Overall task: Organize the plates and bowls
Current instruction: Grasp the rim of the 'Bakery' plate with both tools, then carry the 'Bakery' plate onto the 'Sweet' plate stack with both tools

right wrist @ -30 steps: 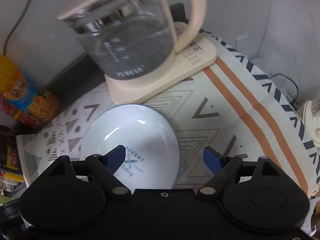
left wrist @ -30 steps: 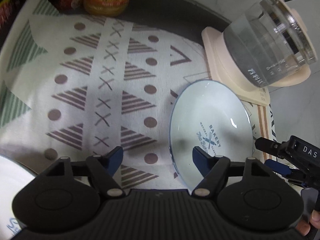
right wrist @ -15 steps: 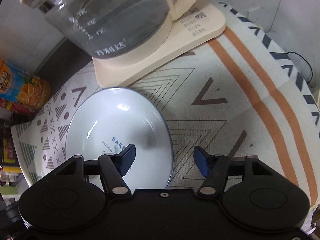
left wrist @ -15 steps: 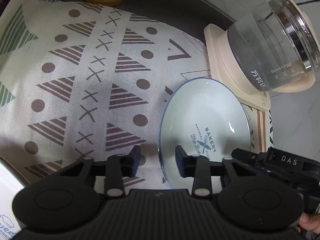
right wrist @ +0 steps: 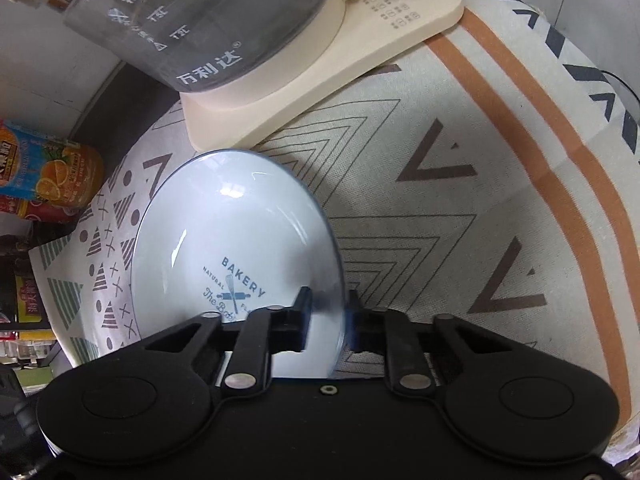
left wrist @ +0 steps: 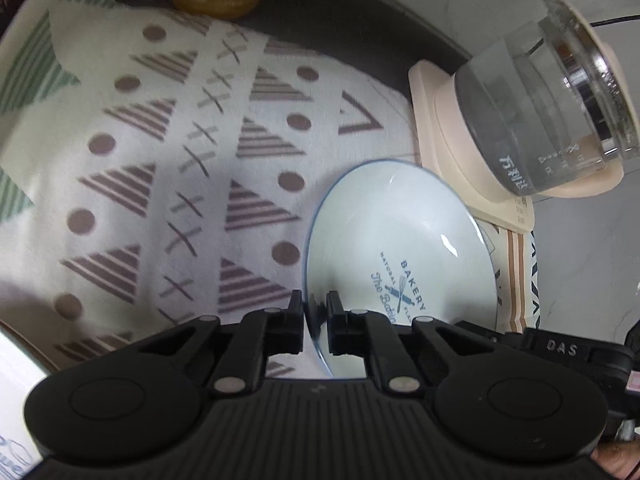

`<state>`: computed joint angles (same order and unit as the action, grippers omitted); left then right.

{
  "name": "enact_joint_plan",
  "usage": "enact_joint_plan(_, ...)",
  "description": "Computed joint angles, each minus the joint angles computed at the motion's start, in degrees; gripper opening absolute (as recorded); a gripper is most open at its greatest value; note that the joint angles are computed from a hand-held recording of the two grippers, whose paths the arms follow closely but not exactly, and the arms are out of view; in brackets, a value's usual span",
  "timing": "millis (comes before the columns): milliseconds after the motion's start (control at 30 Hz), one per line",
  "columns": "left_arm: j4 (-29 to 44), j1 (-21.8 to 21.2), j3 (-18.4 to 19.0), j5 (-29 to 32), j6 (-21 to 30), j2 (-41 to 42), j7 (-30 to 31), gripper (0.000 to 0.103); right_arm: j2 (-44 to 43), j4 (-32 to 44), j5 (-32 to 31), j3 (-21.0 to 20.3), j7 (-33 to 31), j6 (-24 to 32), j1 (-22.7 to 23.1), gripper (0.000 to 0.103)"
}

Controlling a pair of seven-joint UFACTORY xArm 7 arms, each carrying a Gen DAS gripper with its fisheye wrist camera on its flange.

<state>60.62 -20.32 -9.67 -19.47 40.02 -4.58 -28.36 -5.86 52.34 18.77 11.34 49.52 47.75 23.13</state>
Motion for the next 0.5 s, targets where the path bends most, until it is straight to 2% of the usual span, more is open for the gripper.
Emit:
enact_joint_plan(200,-1.63,0.59,0.86,-0.11,-0.42,-2.62,1.99,0.009,-2.36,-1.16,-0.17,0.84,-0.32,-5.12,1.04,0.007)
enact_joint_plan(500,-3.37,1.6,2.15,-0.05,-1.25,-6.79,5.2,0.009,-1.48,1.57,-6.94,2.63,5.59,-7.98,2.29,0.008)
